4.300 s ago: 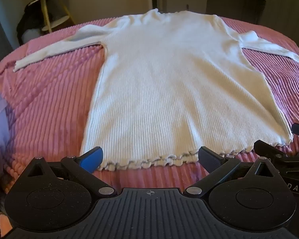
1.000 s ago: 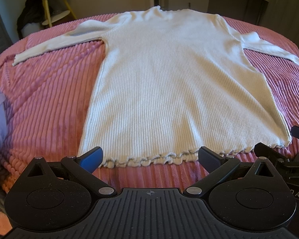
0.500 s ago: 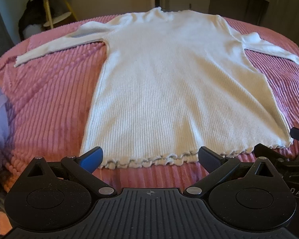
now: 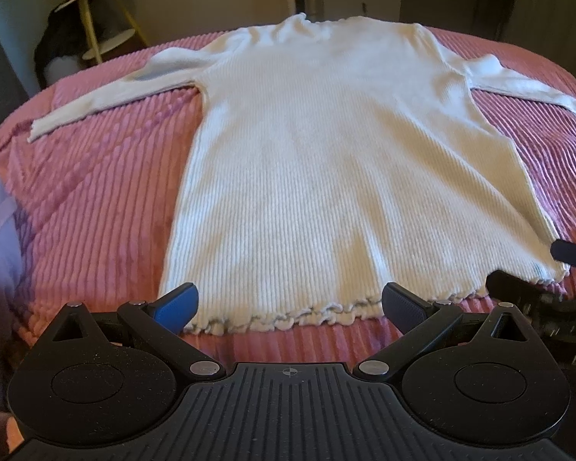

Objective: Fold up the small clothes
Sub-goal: 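Grasp the cuff of the sleeve nearest the right gripper with the right gripper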

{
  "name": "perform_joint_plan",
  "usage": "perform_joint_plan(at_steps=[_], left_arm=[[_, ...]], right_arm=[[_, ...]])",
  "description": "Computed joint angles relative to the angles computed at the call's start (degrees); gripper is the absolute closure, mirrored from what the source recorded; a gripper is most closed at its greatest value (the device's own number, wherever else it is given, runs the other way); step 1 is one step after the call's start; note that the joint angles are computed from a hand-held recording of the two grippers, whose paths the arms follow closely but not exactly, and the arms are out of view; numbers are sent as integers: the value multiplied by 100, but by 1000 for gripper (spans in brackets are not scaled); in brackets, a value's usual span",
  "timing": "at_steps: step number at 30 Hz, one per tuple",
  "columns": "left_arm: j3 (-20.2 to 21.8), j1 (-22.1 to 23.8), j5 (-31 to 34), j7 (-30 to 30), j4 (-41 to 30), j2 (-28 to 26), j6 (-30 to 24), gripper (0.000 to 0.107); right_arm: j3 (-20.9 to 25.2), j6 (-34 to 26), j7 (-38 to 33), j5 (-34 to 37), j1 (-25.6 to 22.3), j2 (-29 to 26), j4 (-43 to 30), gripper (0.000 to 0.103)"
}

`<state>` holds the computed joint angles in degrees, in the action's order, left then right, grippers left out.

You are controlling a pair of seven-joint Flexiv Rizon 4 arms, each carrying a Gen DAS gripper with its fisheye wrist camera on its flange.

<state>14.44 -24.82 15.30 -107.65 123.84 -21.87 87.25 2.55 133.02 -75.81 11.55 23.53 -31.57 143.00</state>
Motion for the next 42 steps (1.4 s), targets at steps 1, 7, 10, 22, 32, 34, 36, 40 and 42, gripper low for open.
perform_joint_plan(at_steps=[1, 7, 10, 22, 32, 34, 36, 40, 42], left_arm=[[-36, 24, -23, 36, -39, 0, -57, 4], [-389, 270, -414, 295, -492, -116, -183, 4], [128, -210, -169, -154, -1124, -433, -88, 4], [635, -569, -1224, -650, -3080, -2319, 282, 4], [1036, -783, -1778, -338, -3087, -2860, 904, 4], [787, -606, -1881, -178, -3087, -2873, 1057, 4], [617, -495, -1991, -74, -3054, -2917, 1290, 4], [756, -634, -2302, 157, -3099, -3103, 1438, 4], [568, -516, -2384, 315, -3093, -3108, 1508, 4]], right_arm=[[113, 146, 104, -168, -229, -71, -33, 4], [428, 103, 1059, -1434, -1541, -299, -433, 4], [509, -151, 1595, -1991, -2013, -483, -735, 4], [955, -619, 3211, -3491, -3216, -1039, -1102, 4], [651, -43, 3427, -4055, -3822, -917, -1272, 8], [199, 120, 3250, -3191, -3431, -910, -1475, 18], [-30, 93, 3322, -2750, -3381, -1023, -1826, 39], [-674, -305, 3288, -1600, -3044, -1443, -2736, 69], [-857, -572, 3389, -1178, -3042, -1703, -3194, 88]])
